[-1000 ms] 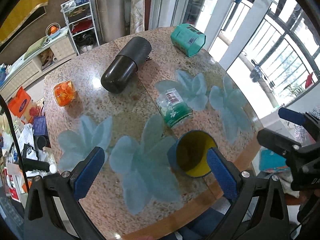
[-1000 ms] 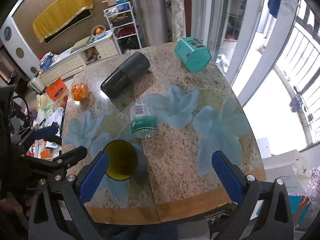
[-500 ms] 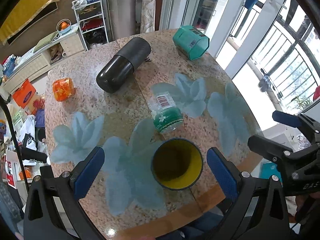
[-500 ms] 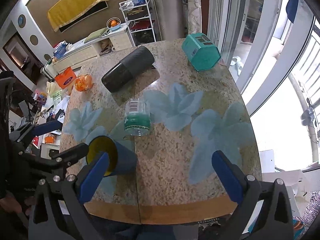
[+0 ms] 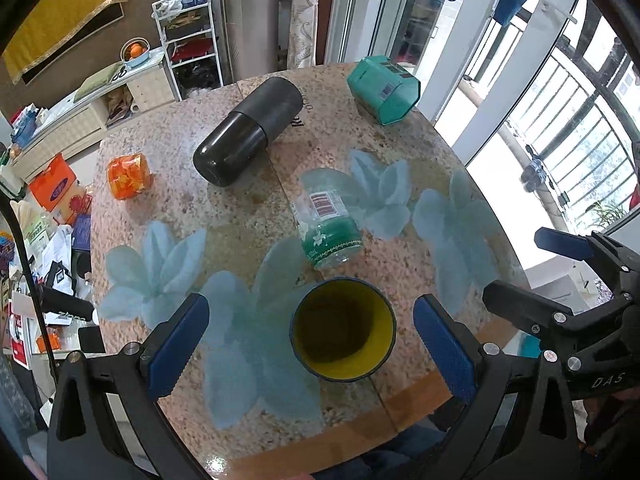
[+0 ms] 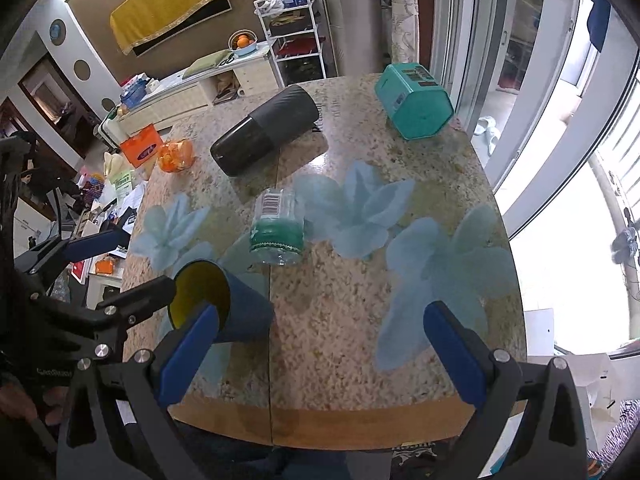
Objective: Flip cup upright
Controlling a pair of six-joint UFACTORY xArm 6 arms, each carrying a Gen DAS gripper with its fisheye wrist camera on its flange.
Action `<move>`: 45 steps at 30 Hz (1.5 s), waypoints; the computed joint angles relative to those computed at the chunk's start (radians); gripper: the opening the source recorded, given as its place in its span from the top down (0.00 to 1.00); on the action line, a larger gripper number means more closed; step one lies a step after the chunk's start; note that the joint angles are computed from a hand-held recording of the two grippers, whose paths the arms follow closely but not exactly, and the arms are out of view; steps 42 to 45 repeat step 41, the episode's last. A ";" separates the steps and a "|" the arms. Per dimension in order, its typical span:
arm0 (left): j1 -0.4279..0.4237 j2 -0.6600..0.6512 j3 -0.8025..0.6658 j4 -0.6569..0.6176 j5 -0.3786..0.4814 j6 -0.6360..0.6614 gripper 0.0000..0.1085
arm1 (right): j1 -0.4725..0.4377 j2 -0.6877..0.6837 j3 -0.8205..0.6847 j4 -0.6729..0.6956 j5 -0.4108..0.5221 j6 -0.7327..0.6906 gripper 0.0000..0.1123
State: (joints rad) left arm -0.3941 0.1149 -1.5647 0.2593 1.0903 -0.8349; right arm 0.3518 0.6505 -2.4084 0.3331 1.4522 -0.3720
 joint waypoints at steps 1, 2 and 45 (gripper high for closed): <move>0.000 0.000 0.001 0.000 -0.001 0.001 0.05 | 0.000 0.004 -0.006 0.000 0.001 0.000 0.08; 0.001 0.001 0.000 -0.001 -0.001 0.002 0.05 | -0.001 0.008 -0.012 0.001 0.003 0.000 0.08; 0.007 0.037 -0.049 -0.011 0.011 0.025 0.05 | -0.003 0.049 -0.076 0.014 0.027 0.022 0.08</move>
